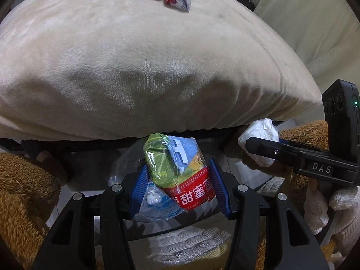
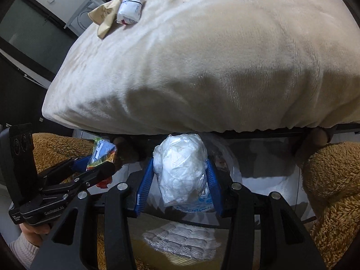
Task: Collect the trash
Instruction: 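Lower both held items over the plastic bin and open both tools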
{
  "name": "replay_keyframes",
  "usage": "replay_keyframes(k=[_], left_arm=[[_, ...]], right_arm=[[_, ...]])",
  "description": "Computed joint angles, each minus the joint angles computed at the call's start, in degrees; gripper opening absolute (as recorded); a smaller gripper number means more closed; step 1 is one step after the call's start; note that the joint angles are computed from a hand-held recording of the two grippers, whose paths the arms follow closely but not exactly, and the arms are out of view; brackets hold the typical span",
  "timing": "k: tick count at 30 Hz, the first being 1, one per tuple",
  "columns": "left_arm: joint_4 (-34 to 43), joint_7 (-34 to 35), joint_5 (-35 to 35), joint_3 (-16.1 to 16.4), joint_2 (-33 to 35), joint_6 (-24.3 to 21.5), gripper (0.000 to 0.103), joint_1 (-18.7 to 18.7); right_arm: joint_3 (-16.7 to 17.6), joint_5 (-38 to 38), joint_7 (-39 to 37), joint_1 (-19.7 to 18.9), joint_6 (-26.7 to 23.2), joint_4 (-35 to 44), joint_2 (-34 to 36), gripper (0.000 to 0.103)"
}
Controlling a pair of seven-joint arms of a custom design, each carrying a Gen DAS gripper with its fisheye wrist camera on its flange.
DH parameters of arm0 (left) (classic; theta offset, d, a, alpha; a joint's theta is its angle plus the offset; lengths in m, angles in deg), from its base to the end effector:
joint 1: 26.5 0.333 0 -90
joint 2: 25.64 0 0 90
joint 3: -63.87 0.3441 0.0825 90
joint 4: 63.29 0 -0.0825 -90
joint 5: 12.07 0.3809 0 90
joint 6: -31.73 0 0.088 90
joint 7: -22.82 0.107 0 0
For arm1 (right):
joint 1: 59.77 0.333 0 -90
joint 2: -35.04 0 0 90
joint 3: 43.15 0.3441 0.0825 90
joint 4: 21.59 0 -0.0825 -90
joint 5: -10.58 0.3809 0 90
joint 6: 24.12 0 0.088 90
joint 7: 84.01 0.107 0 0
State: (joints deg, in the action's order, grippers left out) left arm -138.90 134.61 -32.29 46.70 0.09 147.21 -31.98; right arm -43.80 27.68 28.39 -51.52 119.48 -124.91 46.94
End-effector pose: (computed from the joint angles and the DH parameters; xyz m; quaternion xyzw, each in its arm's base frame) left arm 0.6764 -0.2523 0.5480 0.4424 -0.8578 0.2518 0.0714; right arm 0.6540 0.0857 0.5124 -0.5106 0.8170 -0.0227 0.2669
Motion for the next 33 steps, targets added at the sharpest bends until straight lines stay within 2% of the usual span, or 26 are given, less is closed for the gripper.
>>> replay_keyframes(k=[7, 12, 16, 22, 23, 24, 25, 33], left_arm=[[8.25, -5.56, 5.25, 0.91, 6.28, -7.85, 0.052, -2.25], [9.19, -6.29, 6.7, 0.86, 6.72, -9.78, 0.052, -2.48], [11.78, -7.51, 9.11, 1.27, 8.34, -12.57, 0.052, -3.56], [13.14, -8.02, 10.16, 1.24, 9.1, -14.2, 0.053, -4.09], [13.98, -8.28, 10.44, 1.31, 9.54, -15.01, 0.054, -4.24], [15.72, -8.39, 11.1, 1.45, 10.6, -16.72, 0.07, -4.58], [16.78, -8.64, 11.74, 1.64, 11.28, -17.68, 0.085, -4.93], [12.52, -7.88, 10.45, 1.22, 8.71, -12.98, 0.085, -3.57]], right_arm=[[0.66, 4.21, -1.35, -1.86, -6.92, 6.19, 5.34, 0.047], [0.79, 5.53, -1.63, -2.24, -10.96, 9.36, 7.67, 0.047], [0.92, 6.89, -2.03, -2.58, -12.45, 9.85, 8.25, 0.047], [0.85, 7.41, -1.74, -2.33, -12.76, 10.48, 8.8, 0.048], [0.79, 7.23, -1.65, -2.21, -12.5, 10.41, 8.7, 0.05], [0.82, 7.41, -1.73, -2.25, -12.21, 10.42, 8.66, 0.059], [0.81, 7.62, -1.67, -2.26, -11.66, 10.09, 8.44, 0.063], [0.34, 6.54, -1.21, -2.23, -10.35, 9.07, 7.63, 0.065]])
